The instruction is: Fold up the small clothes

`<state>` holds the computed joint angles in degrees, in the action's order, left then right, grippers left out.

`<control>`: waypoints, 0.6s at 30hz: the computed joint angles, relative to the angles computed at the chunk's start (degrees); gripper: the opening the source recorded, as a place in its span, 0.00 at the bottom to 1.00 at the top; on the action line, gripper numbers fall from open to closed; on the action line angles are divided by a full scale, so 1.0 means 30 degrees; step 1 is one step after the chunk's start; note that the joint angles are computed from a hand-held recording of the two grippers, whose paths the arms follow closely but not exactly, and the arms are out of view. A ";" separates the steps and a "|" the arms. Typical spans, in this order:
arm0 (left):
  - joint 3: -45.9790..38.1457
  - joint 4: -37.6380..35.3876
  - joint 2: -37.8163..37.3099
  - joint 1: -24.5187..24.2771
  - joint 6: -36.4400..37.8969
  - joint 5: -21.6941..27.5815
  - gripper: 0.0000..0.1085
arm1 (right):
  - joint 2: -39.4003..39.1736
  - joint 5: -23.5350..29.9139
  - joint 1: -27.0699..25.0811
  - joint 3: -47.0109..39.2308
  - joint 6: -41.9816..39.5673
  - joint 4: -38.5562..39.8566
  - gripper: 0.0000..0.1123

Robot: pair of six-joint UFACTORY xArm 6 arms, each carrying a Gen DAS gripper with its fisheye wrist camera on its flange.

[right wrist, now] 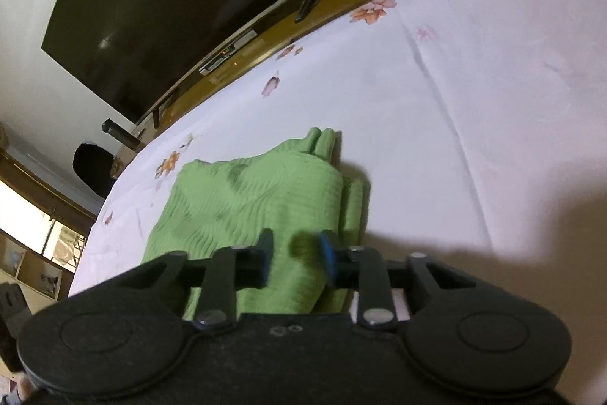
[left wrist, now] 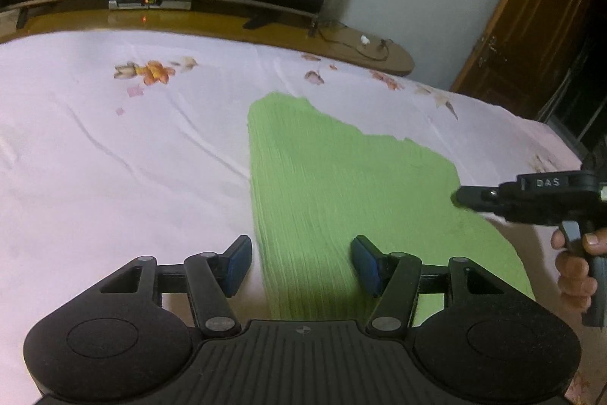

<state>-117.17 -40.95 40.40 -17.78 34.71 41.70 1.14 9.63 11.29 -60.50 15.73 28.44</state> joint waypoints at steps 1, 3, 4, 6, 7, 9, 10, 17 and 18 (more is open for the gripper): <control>-0.0107 -0.0167 0.0093 0.0002 -0.0013 0.0005 0.53 | 0.0168 0.0150 0.0001 -0.0205 -0.0265 0.0024 0.06; 0.0538 -0.1193 -0.0313 -0.0084 0.1102 -0.0573 0.53 | -0.0021 -0.0724 0.0071 0.0029 0.0291 -0.2327 0.05; 0.0925 -0.1267 -0.0536 -0.0183 0.1494 -0.0934 0.53 | -0.0207 -0.1780 0.0173 0.0276 0.0365 -0.3611 0.05; 0.0985 -0.0004 -0.0440 -0.0415 0.0907 -0.1315 0.53 | -0.0126 -0.3249 0.0075 0.0271 0.0834 -0.6069 0.05; 0.1000 -0.0069 -0.0394 -0.0455 0.0807 -0.1476 0.53 | 0.0215 -0.3332 -0.0087 -0.0041 0.0944 -0.6596 0.05; 0.0997 -0.0189 -0.0330 -0.0481 0.0346 -0.1527 0.53 | 0.1093 -0.1852 -0.0516 -0.0965 0.1137 -0.6850 0.05; 0.1074 -0.0148 -0.0361 -0.0500 0.0268 -0.1608 0.53 | 0.1511 -0.1030 -0.0690 -0.1311 0.0862 -0.6577 0.05; 0.2602 -0.3214 -0.1602 -0.0599 0.3185 -0.3535 0.54 | -0.0288 -0.1631 -0.0442 0.0375 -0.0436 -0.4472 0.27; 0.2297 -0.3728 -0.1443 -0.0633 0.3483 -0.3544 0.54 | -0.0558 -0.1869 -0.0387 0.0530 -0.0160 -0.5085 0.25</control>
